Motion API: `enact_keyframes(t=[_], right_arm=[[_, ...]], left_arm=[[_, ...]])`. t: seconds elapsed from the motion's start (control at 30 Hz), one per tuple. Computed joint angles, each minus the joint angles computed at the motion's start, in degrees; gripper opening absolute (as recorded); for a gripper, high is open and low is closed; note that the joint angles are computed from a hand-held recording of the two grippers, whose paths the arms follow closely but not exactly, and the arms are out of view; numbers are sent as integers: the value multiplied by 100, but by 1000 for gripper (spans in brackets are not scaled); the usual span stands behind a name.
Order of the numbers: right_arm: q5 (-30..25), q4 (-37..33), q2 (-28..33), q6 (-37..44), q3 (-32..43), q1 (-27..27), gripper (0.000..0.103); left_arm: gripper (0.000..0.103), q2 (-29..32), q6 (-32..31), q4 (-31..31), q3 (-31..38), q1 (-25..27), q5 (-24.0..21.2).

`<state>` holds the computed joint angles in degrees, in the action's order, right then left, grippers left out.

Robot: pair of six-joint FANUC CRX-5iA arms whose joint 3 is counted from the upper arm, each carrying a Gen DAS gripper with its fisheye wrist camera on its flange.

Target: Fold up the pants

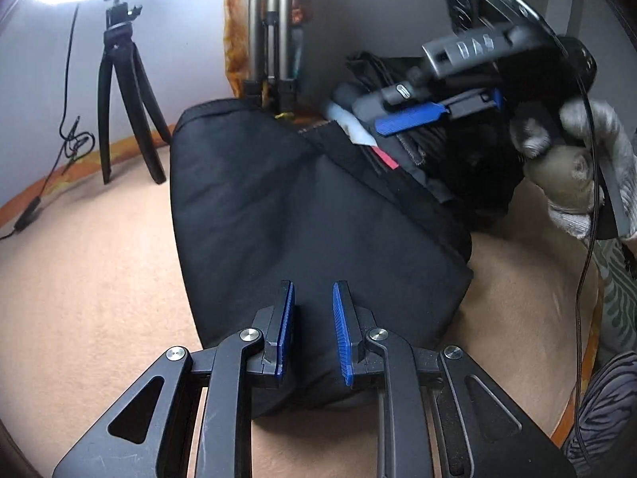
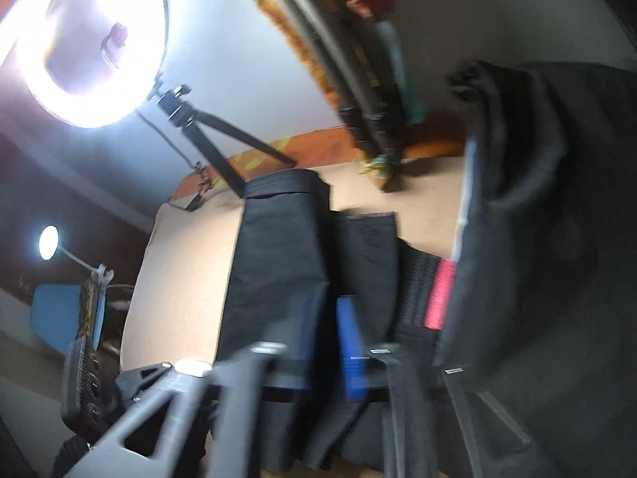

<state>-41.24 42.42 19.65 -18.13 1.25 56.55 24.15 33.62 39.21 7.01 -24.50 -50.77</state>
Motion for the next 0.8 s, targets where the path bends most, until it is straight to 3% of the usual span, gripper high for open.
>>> enact_keyframes(t=[0.37, 0.5, 0.57, 0.67, 0.8], right_arm=[[366, -929, 814, 791, 867, -491, 40], [1150, -69, 642, -304, 233, -544, 8], [1263, 496, 517, -811, 0, -516, 2], [770, 982, 391, -1065, -13, -306, 1], [-669, 522, 427, -566, 406, 105, 0]], left_arm=[[18, -6, -124, -70, -103, 29, -33], [18, -4, -178, -53, -106, 33, -31], [18, -44, -223, 36, -132, 58, -56], [18, -162, -398, 496, -279, 104, 23], [18, -170, -623, 761, -234, 26, 164]])
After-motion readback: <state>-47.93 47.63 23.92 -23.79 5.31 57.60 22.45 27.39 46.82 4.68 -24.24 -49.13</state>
